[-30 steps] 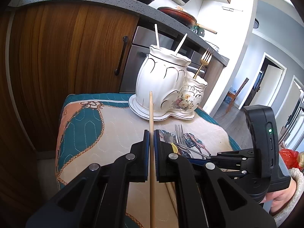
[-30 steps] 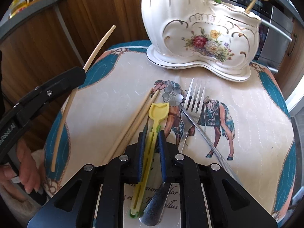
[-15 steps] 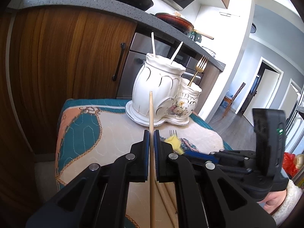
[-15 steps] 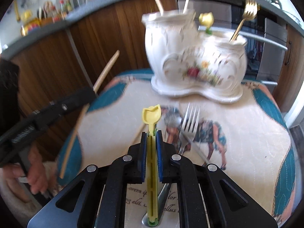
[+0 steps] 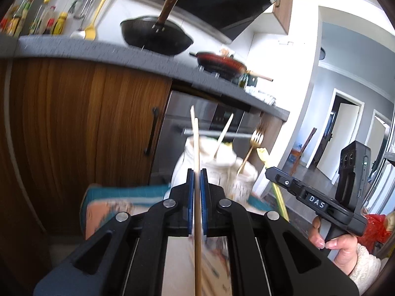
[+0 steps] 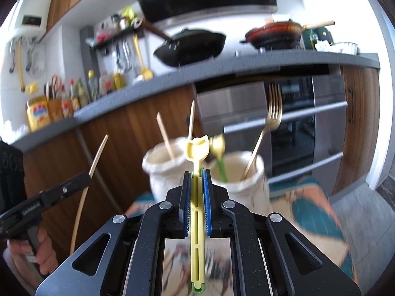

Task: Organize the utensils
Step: 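Lower the yellow spoon into the smaller pot while the left tool inserts the chopstick into the larger pot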

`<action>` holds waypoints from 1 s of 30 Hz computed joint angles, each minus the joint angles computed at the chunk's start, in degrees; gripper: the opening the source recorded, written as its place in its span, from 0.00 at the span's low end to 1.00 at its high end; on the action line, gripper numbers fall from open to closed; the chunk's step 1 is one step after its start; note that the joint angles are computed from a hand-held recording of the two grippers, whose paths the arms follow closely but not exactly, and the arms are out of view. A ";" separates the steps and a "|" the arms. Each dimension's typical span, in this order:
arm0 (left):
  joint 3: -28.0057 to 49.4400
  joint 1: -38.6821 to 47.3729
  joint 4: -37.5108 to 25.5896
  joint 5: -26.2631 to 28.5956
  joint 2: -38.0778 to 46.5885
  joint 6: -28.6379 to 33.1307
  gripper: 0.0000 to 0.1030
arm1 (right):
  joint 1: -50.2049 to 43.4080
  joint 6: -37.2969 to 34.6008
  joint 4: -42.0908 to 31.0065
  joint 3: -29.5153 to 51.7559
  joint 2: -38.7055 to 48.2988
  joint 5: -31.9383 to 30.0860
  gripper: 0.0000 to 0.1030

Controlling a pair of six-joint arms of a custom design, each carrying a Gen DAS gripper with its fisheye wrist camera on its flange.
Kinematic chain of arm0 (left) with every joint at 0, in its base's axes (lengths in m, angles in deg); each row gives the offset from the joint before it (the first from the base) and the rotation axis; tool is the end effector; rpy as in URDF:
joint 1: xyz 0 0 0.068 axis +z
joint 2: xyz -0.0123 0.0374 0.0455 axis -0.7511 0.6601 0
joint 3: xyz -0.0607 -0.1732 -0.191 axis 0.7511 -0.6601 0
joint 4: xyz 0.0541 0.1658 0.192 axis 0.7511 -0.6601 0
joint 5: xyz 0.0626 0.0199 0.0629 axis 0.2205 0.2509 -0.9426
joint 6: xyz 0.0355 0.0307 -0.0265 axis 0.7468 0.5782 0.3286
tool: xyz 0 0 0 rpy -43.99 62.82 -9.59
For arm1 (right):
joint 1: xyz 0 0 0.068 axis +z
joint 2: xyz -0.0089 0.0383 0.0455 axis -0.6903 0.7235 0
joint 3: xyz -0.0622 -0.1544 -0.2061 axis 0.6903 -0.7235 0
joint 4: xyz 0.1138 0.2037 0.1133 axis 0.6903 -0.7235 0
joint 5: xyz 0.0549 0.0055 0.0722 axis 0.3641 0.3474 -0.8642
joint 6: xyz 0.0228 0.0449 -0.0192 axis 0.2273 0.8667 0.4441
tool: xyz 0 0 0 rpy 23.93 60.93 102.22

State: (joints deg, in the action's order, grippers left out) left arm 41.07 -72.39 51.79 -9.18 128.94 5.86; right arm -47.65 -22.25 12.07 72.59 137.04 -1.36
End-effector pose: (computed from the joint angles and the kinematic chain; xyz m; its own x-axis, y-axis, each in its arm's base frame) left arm 0.2573 -0.1136 0.1816 -0.3746 -0.1621 -0.9129 0.3222 0.9005 -0.2921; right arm 0.2865 -0.0025 0.1758 -0.4140 0.1166 -0.9028 -0.3530 0.8936 0.2773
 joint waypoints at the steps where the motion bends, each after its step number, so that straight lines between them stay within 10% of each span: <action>1: 1.40 0.05 0.50 0.15 0.96 0.30 0.05 | 0.03 1.23 1.40 1.77 1.74 -0.18 0.10; 14: 27.53 0.67 3.56 -0.42 20.17 0.31 0.05 | -0.27 10.39 10.97 18.93 21.09 -0.95 0.10; 30: 32.41 -2.13 12.15 -8.55 30.23 5.45 0.05 | -0.61 10.78 17.80 19.09 26.41 -0.42 0.11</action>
State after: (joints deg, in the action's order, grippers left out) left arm 73.48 -74.52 63.95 -17.73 159.17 11.31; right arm -48.26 -11.46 29.87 91.68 163.45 -1.77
